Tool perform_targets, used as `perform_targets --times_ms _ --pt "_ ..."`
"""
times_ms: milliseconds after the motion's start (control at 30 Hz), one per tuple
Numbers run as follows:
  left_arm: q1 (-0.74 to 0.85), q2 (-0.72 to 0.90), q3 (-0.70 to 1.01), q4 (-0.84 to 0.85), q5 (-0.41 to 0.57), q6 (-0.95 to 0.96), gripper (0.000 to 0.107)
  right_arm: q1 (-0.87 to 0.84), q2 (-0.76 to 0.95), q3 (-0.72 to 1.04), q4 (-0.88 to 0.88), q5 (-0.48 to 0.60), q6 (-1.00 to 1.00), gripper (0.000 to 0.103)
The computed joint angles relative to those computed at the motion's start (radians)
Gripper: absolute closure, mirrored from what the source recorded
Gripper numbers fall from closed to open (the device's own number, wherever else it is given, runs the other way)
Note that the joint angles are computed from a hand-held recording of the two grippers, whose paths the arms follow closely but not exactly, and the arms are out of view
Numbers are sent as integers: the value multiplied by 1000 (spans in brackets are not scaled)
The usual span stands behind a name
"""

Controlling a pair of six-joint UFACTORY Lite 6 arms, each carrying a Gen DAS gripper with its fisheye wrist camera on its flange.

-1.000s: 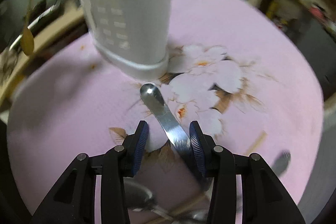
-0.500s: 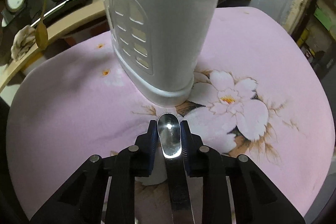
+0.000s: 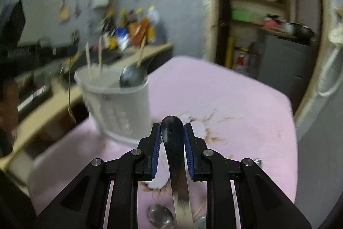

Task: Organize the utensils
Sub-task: 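Open the right tool over the caddy while the left tool releases the gold spoon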

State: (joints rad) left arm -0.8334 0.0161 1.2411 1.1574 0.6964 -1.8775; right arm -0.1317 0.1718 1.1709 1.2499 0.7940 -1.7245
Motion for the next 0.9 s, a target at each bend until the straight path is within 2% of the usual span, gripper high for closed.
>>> perform_targets --times_ms 300,533,700,900 --pt "67 -27 14 44 -92 38 104 23 -82 44 194 -74 87 85" --pt "162 -96 4 85 -139 68 104 124 -35 265 146 -109 228 85" --pt "250 -129 -10 152 -162 52 104 183 -26 342 184 -106 250 85" --pt "328 -154 -64 155 -219 65 104 283 20 442 189 -133 303 85"
